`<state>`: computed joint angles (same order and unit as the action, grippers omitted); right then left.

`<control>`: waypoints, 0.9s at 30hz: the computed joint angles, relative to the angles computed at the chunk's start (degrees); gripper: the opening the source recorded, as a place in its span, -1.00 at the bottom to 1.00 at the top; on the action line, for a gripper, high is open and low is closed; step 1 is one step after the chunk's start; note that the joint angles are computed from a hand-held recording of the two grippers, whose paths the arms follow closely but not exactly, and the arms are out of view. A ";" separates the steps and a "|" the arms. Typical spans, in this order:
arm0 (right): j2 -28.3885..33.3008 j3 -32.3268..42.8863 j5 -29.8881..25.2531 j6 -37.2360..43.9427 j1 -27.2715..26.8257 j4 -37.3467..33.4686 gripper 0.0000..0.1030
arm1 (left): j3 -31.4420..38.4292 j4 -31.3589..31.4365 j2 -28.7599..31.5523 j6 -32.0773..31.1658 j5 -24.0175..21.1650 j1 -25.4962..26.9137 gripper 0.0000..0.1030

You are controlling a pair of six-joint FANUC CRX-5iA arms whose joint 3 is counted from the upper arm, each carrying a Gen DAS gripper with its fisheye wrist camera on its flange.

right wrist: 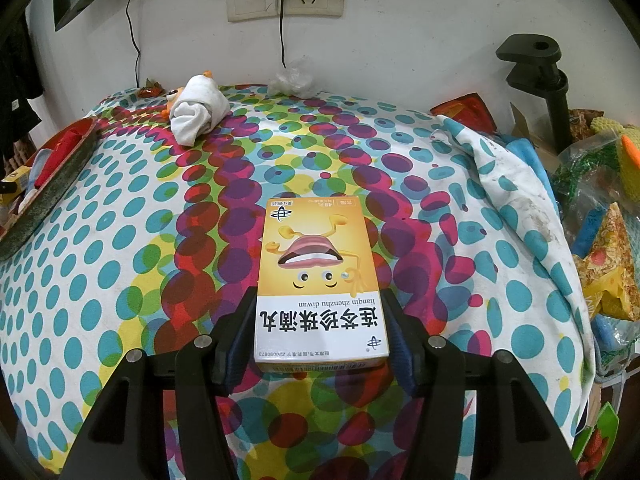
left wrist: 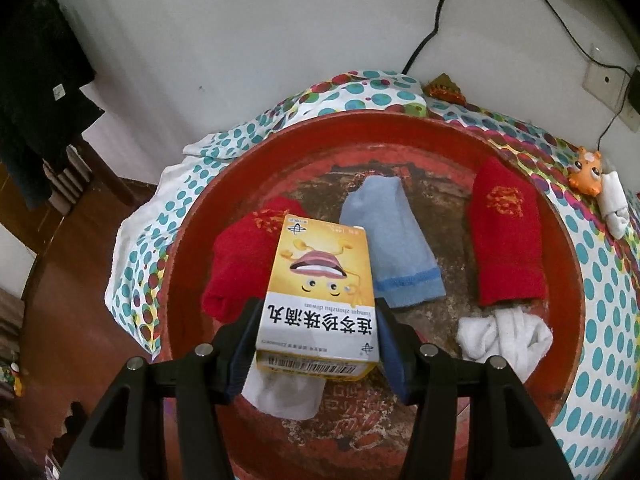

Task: Organize objects
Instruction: 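Carry the small yellow box onto the red tray and open the left gripper, then lower the large yellow box onto the red tray and open the right gripper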

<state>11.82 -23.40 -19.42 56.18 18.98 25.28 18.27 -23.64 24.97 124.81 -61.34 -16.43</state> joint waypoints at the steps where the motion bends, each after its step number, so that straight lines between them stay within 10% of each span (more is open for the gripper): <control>1: -0.04 -0.03 -0.02 -0.07 0.06 0.03 0.07 | 0.22 -0.45 0.07 0.12 -0.49 -0.22 0.09; 27: -2.00 -1.46 -5.62 -25.41 5.92 16.27 -0.06 | -24.81 0.04 -18.74 7.52 11.23 -3.76 0.12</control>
<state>9.82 -24.86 -25.04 30.76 24.90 41.55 -6.54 -23.61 6.23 132.33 -50.11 -20.18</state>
